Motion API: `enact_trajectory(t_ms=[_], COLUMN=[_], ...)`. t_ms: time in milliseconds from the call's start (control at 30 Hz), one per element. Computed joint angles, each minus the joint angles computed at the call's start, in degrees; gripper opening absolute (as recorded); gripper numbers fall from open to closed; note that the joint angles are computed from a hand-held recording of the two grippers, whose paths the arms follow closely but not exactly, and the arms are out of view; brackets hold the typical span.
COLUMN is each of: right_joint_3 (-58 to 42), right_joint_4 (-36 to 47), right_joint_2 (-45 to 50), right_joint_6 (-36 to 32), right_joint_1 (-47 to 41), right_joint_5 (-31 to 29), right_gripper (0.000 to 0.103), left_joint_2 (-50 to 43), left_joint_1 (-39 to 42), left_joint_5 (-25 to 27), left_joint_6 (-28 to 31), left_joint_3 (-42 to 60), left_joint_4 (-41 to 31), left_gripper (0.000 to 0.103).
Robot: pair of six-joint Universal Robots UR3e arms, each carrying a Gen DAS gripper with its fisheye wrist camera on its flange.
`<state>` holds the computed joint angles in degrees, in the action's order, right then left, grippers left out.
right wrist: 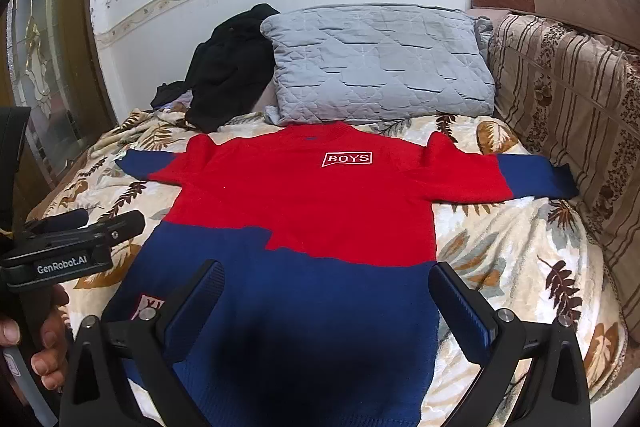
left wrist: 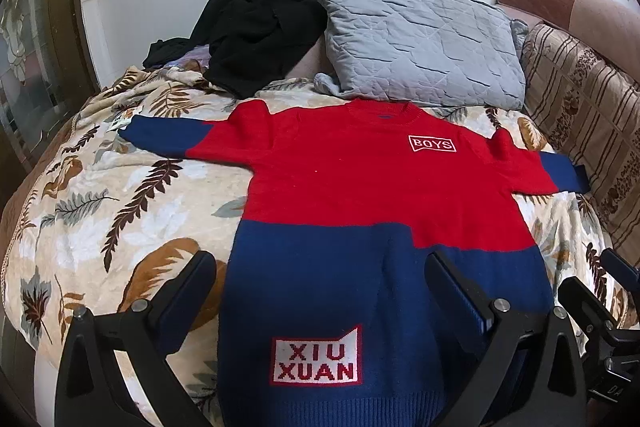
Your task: Fold small clothes
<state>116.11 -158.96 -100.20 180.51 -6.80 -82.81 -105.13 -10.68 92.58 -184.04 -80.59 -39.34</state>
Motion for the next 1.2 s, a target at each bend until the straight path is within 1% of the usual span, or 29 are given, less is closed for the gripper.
enact_trajectory(t_ms=[367, 1200], right_joint_3=[-0.42, -0.79], right_joint_4=[-0.19, -1.15], right_joint_2=[0.42, 1.85], right_joint_6=[0.27, 0.02], right_joint_1=[0.51, 0.05], right_joint_5=[-0.53, 0.57], right_gripper=[0.103, 0.103], left_joint_2=[-0.16, -2.18], left_joint_1=[-0.17, -0.43], left_joint_5=[-0.21, -0.30], left_joint_6=[0.21, 0.17], left_joint_3=[0.37, 2.93], left_joint_4=[-0.32, -1.15], left_gripper=[0.103, 0.103])
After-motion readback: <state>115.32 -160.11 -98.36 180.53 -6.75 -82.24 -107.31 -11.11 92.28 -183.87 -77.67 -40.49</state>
